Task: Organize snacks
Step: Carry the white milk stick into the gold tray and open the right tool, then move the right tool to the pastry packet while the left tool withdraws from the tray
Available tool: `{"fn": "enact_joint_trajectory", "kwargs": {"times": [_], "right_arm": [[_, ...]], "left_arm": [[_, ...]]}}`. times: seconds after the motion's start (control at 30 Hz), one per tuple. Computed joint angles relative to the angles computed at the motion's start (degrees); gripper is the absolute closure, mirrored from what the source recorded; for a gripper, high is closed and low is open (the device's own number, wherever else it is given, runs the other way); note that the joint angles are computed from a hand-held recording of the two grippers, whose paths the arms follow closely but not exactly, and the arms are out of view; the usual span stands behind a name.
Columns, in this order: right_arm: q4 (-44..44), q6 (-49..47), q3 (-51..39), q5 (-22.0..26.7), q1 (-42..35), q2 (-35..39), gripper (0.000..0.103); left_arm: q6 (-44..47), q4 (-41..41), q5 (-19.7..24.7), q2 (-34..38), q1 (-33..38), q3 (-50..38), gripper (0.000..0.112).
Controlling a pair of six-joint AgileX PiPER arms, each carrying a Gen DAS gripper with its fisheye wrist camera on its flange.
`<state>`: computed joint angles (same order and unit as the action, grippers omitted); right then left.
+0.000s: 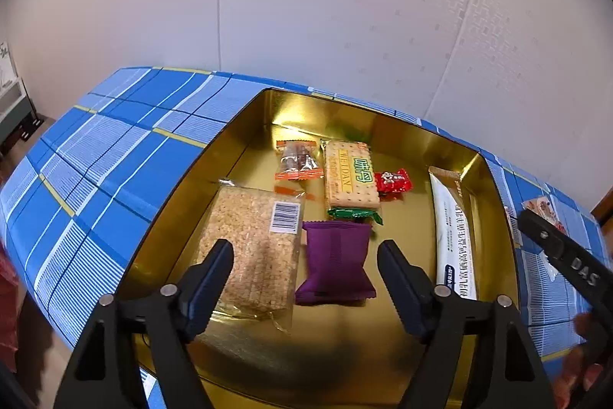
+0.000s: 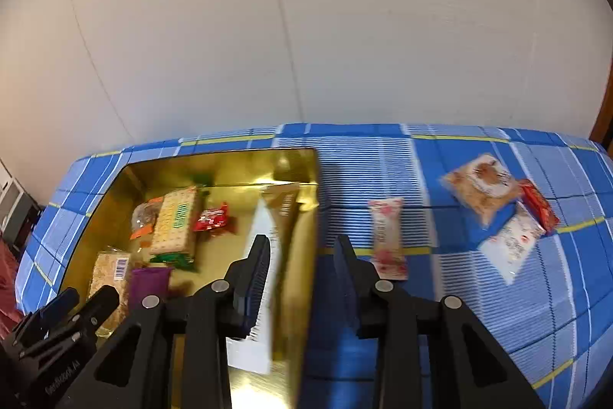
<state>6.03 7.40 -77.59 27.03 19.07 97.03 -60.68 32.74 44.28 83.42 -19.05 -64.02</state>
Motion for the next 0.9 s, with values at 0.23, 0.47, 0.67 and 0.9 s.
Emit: {"fn": "enact_joint_trajectory", "kwargs": {"times": [0.23, 0.47, 0.67, 0.9], "right_arm": [[4.7, -6.66, 7.35, -2.19, -6.77, -3.87, 0.068], [13.83, -18.79, 14.26, -3.36, -16.04, -4.45, 0.068], [19.9, -27.04, 17.04, -6.45, -24.36, -3.61, 0.068], [28.23, -33.58, 13.43, -4.26, -31.35, 0.34, 0.068]], "left_arm": [[0.47, -0.2, -0.67, 0.58, -0.92, -0.24, 0.027], [-0.94, 1.97, 0.69, 2.45, -3.25, -1.44, 0.027], [-4.3, 6.68, 0.37, 2.86, -6.83, -1.36, 0.024], [-6.11, 8.11, -1.6, 3.96, -9.52, -2.25, 0.021]]}}
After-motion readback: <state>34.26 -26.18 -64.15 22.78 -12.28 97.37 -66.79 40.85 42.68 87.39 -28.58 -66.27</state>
